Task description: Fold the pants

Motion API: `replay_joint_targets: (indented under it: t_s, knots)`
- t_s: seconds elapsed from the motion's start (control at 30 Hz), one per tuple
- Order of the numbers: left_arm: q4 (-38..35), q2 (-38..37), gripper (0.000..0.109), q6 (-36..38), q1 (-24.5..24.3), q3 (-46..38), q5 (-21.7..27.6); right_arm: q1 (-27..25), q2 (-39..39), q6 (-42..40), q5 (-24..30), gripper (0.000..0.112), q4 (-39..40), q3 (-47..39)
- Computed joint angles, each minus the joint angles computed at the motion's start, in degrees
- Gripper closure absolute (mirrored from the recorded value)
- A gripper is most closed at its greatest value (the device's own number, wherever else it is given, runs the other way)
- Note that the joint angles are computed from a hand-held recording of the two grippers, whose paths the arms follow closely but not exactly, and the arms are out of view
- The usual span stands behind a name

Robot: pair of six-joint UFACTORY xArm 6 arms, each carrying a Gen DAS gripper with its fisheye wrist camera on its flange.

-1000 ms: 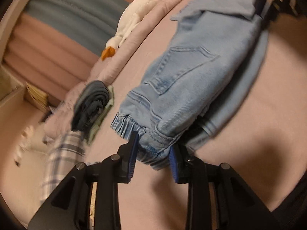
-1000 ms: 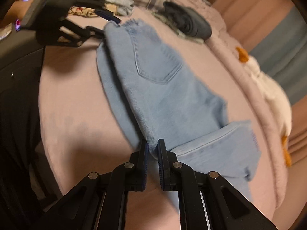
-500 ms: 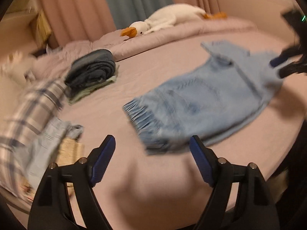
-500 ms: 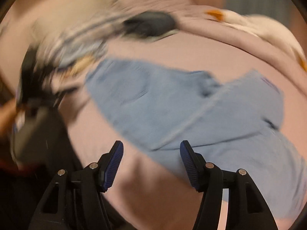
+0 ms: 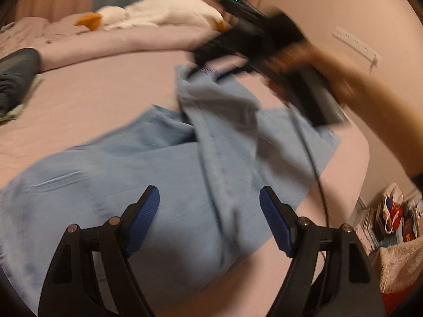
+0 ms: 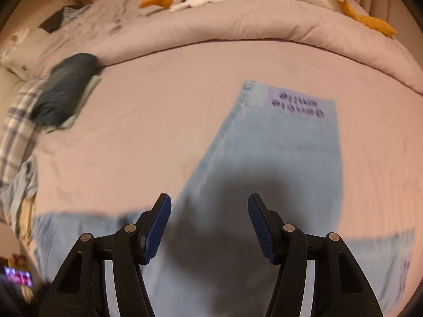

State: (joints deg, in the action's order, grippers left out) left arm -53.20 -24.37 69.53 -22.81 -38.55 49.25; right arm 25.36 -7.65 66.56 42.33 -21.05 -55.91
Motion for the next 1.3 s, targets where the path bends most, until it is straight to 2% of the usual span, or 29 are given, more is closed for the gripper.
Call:
replay_joint_targets:
  t_s: [0.13,0.27,0.33,0.37,0.4,0.43,0.47,0.5,0.53,0.63,0.67,0.73,0.8,0.9,1.0,1.07,1.1,1.13,1.17,1.2,1.27,1.3]
  knots:
    - [2.3,1.2,0.037,-1.3,-5.7,1.2,-4.8,-2.5,8.3,-2.4,3.7,0.052,0.1,-8.0]
    - [3.4,0.6,0.039,-0.9,-8.7,3.0,-8.1,-4.1,14.2,-7.0,5.6,0.052,4.5,-12.5]
    - [4.1,0.5,0.052,-0.9,-9.6,3.7,-9.4,-3.8,15.8,-7.7,7.9,0.052,4.1,-14.1]
    - [4.2,0.5,0.057,-0.9,-10.0,3.9,-10.2,-3.3,16.1,-7.2,8.8,0.057,2.2,-14.6]
    - [4.3,0.5,0.065,-0.9,-10.5,4.2,-11.5,-2.8,16.4,-6.9,10.2,0.076,0.8,-15.2]
    - [4.5,0.6,0.072,-1.1,-10.7,4.2,-12.3,-2.4,16.3,-6.8,10.9,0.088,-0.5,-15.3]
    - [4.3,0.9,0.075,-1.3,-10.6,3.9,-12.0,-2.4,15.4,-6.6,10.5,0.102,-0.9,-14.3]
    - [4.0,1.3,0.082,-1.7,-10.3,3.4,-11.1,-2.6,14.3,-6.0,9.7,0.105,-1.0,-13.0]
    - [4.0,1.3,0.088,-2.1,-10.0,3.1,-10.7,-2.8,12.8,-4.8,8.8,0.106,-1.2,-11.3]
    - [3.2,1.6,0.089,-1.3,-9.9,3.4,-11.3,-3.2,4.7,2.7,4.1,0.106,-4.4,-3.5]
    - [3.1,1.4,0.089,-1.0,-10.2,4.0,-12.1,-3.4,-0.5,6.0,0.9,0.106,-6.0,1.1]
    - [3.9,0.5,0.089,-0.4,-10.3,4.8,-13.1,-2.8,-8.9,11.2,-1.2,0.106,-9.8,7.3]
    - [4.6,0.0,0.089,-0.6,-10.3,5.1,-13.7,-0.6,-19.9,18.4,0.3,0.106,-15.6,13.7]
    - [5.3,-0.5,0.090,-0.1,-9.9,5.6,-14.2,8.1,-37.4,32.1,9.5,0.106,-25.4,22.0]
    - [6.0,-0.8,0.090,0.2,-9.9,5.9,-14.6,23.9,-51.4,44.9,26.7,0.106,-31.5,28.4]
    - [6.0,-0.8,0.089,0.7,-9.4,6.0,-14.3,34.6,-56.5,56.9,36.8,0.106,-30.9,32.4]
    - [6.1,-0.7,0.089,0.5,-9.2,5.9,-14.0,39.0,-60.3,62.9,38.6,0.106,-27.0,34.1]
    - [6.4,-0.7,0.089,0.2,-9.0,5.8,-13.8,44.2,-61.8,68.9,42.9,0.106,-25.5,35.8]
    - [6.6,-0.3,0.089,-0.1,-9.0,5.4,-13.7,48.9,-62.2,74.9,45.2,0.106,-24.4,37.7]
    - [7.1,-0.2,0.088,-0.6,-9.1,5.4,-13.8,51.1,-63.0,79.9,45.2,0.106,-22.8,40.2]
    - [8.8,-0.6,0.087,-1.6,-9.8,5.8,-14.7,50.8,-65.4,85.4,40.7,0.106,-22.1,46.1]
    - [9.2,-1.0,0.087,-1.8,-10.0,6.2,-15.2,52.9,-67.6,89.8,40.5,0.105,-22.4,48.5]
